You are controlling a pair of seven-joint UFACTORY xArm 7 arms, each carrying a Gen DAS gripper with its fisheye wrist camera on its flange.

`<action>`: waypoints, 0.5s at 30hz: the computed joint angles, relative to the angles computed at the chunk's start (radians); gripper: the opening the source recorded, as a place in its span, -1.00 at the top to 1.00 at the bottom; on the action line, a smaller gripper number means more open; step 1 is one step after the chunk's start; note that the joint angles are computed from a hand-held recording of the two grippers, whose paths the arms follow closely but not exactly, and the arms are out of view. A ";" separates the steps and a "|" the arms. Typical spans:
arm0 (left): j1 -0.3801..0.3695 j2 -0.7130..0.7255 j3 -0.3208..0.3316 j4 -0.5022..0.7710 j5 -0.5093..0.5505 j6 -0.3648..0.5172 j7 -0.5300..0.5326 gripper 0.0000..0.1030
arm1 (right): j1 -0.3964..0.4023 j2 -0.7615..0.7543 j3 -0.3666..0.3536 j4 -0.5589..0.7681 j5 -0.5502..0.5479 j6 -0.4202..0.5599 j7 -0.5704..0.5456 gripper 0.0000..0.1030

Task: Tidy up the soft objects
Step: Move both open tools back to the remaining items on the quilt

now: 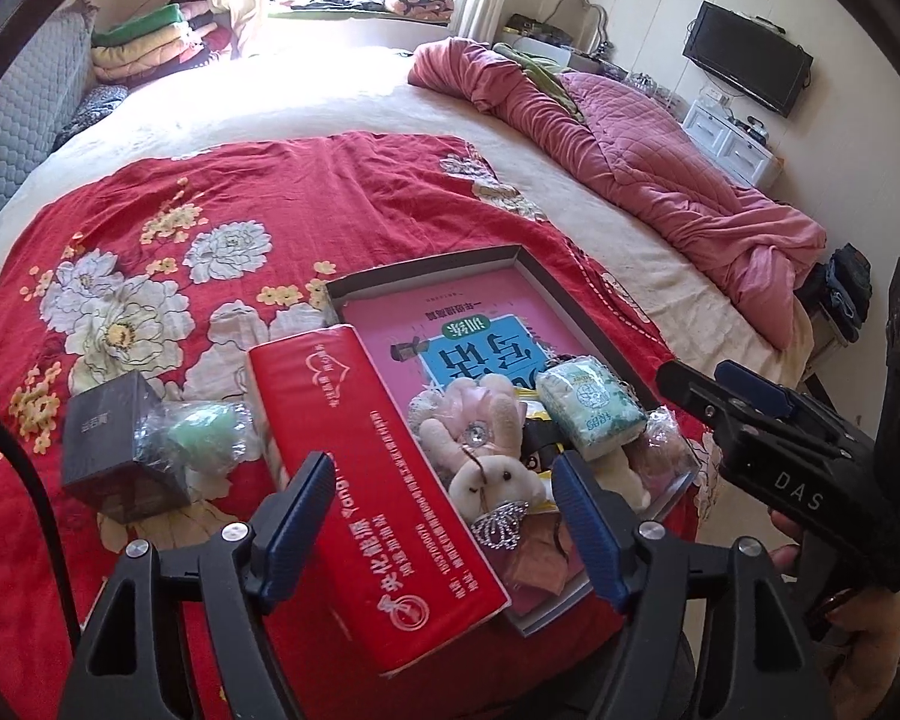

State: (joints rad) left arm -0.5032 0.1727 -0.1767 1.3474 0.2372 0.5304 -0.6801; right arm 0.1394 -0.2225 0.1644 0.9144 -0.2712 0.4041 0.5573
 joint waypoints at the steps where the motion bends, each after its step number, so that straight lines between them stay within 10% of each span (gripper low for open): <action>1: 0.000 -0.015 0.006 -0.013 0.012 0.004 -0.012 -0.44 | 0.004 -0.003 0.002 0.002 0.001 -0.005 -0.003 -0.42; 15: 0.108 -0.269 -0.023 -0.248 0.110 0.014 -0.151 -0.48 | 0.067 -0.009 0.055 0.071 -0.015 -0.001 -0.028 -0.44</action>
